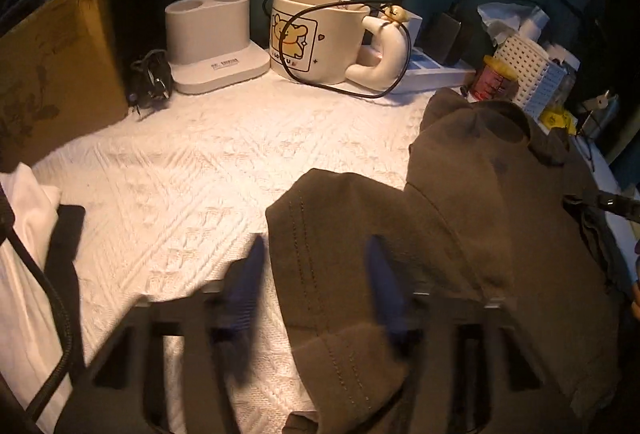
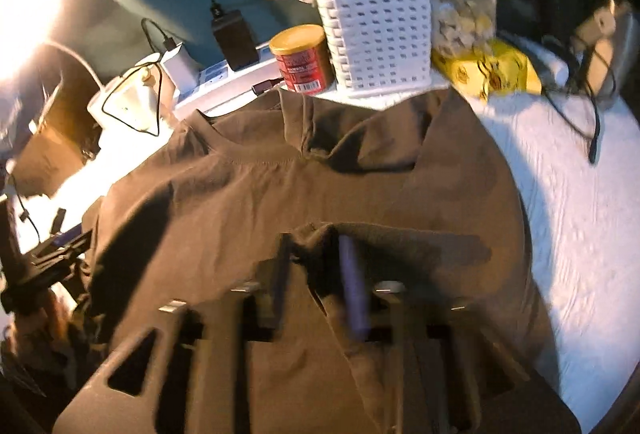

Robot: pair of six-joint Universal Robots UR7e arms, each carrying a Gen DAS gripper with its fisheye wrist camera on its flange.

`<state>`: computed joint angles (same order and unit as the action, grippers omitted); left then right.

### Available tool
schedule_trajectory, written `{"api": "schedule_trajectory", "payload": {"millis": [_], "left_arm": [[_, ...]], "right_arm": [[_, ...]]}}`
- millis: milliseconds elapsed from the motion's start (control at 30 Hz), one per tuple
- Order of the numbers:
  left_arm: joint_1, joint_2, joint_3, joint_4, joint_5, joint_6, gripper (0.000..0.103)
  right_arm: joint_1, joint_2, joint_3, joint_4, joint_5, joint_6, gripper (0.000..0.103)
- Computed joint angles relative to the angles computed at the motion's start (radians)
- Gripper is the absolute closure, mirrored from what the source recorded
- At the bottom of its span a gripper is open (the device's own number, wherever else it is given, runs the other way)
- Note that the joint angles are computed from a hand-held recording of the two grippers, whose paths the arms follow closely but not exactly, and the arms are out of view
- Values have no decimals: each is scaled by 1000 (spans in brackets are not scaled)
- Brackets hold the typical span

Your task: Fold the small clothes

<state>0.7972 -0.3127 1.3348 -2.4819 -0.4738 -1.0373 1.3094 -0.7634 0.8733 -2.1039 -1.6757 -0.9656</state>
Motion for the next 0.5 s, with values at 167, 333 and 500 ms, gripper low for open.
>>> {"api": "schedule_trajectory", "payload": {"millis": [167,333,500], "left_arm": [[-13,-24,39,16,12,-74,101],[-52,-73,104,151,77,-302,103],[-83,-117,155,253,121,-471,103]], "right_arm": [[-18,-31,19,16,38,4,46],[-31,-50,27,20,37,-1,46],[-43,-70,34,37,55,-13,46]]}}
